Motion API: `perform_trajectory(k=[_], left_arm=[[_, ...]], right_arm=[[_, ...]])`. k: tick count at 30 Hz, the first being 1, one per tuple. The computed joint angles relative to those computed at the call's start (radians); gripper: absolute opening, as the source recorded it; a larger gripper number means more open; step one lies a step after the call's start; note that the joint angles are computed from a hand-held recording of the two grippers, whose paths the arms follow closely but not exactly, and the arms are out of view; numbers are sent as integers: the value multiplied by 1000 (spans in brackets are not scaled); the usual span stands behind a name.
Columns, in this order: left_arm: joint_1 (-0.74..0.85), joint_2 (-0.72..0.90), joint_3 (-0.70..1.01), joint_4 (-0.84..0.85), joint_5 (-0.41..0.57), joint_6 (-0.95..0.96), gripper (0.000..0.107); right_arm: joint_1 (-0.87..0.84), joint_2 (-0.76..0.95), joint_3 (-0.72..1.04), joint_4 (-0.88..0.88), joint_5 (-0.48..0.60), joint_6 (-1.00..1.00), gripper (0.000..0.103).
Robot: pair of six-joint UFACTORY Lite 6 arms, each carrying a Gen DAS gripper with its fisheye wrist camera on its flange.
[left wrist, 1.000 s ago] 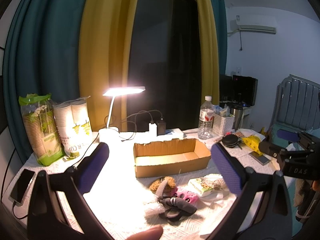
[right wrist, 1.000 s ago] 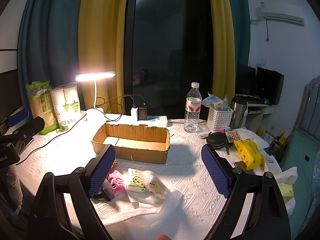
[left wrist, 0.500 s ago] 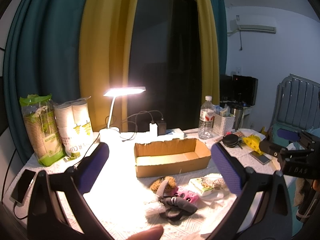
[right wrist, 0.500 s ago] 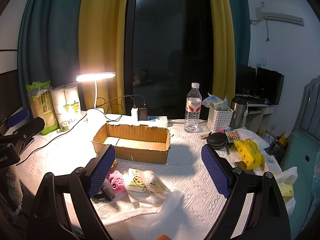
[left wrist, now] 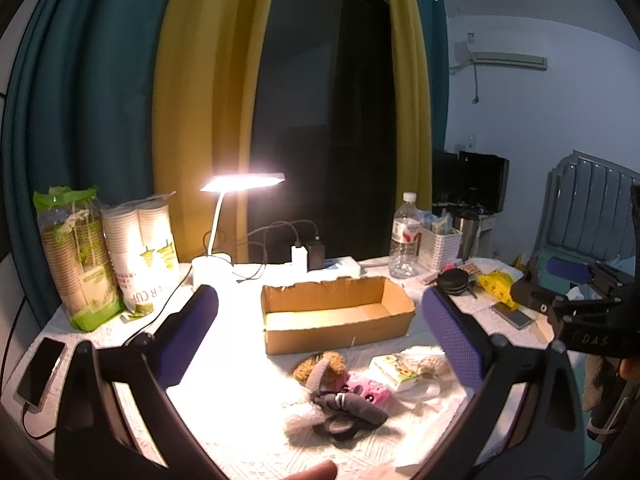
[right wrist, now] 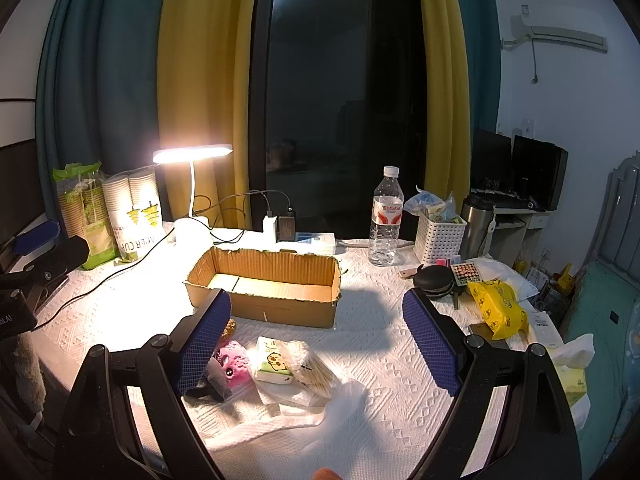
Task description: Organize soft objects
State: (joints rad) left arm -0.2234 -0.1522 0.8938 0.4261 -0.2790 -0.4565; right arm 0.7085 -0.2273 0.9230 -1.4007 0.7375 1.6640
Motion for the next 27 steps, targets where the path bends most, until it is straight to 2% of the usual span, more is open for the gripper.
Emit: perform_trajectory(k=[7, 12, 14, 18, 22, 25, 27], left_arm=[[4, 20, 17, 65, 9, -58, 103], [20, 91, 44, 131, 19, -116, 102], [29, 136, 58, 179, 25, -160, 102], [41, 246, 89, 242, 50, -210, 102], [44, 378, 138, 324, 69, -285, 102], [42, 481, 197, 359, 89, -311, 102], [42, 556, 257, 467, 107, -414, 102]], right_arm=[[8, 3, 7, 10, 7, -12, 90], [-25, 9, -7, 23, -35, -29, 90], [-63, 20, -23, 40, -87, -43, 90], [-170, 54, -79, 79, -263, -60, 90], [-249, 123, -121, 58, -403, -20, 90], [-323, 194, -144, -6, -553, 60, 81], [-343, 253, -137, -71, -591, 136, 78]])
